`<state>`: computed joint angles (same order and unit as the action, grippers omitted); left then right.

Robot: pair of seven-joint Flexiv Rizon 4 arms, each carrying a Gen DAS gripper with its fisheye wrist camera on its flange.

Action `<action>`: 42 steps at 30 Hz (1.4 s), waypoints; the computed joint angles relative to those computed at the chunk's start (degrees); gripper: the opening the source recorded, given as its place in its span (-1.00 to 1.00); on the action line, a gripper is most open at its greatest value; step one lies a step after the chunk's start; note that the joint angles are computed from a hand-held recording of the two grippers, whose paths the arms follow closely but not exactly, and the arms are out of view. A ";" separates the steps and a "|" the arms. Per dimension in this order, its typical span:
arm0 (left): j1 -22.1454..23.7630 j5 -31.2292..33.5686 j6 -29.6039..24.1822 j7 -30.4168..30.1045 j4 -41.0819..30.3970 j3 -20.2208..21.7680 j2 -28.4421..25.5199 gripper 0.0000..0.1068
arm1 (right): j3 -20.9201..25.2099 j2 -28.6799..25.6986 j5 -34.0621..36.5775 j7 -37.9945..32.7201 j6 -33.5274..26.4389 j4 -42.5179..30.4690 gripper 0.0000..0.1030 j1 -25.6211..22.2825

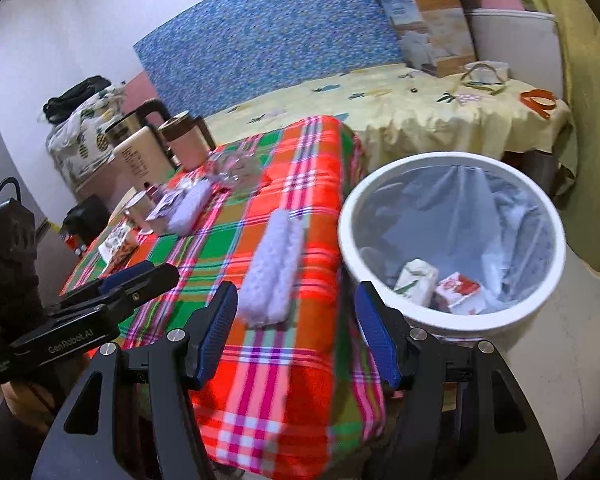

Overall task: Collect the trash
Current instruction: 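Move both open tools from the bin back toward the table, then grasp the white foam net with right tool while left tool grasps the purple-printed milk carton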

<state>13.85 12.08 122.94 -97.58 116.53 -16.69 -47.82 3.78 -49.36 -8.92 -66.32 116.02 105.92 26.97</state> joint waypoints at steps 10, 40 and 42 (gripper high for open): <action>-1.59 -3.83 1.95 -0.77 1.47 4.64 0.95 0.19 | -0.11 -0.92 -1.31 0.30 -3.45 -2.91 0.20 0.91; -6.87 -21.68 -9.25 7.82 -12.14 13.31 -4.18 0.20 | 0.49 -5.69 -6.59 0.32 -13.78 -13.05 -0.57 0.59; -7.07 -22.45 -10.32 8.36 -13.11 13.43 -4.58 0.19 | 0.82 -5.82 -6.78 0.23 -13.87 -13.28 -0.58 0.27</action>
<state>6.78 -10.37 112.62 -89.22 103.41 -3.26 -52.41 4.60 -55.18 -15.69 -66.08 102.15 92.64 27.25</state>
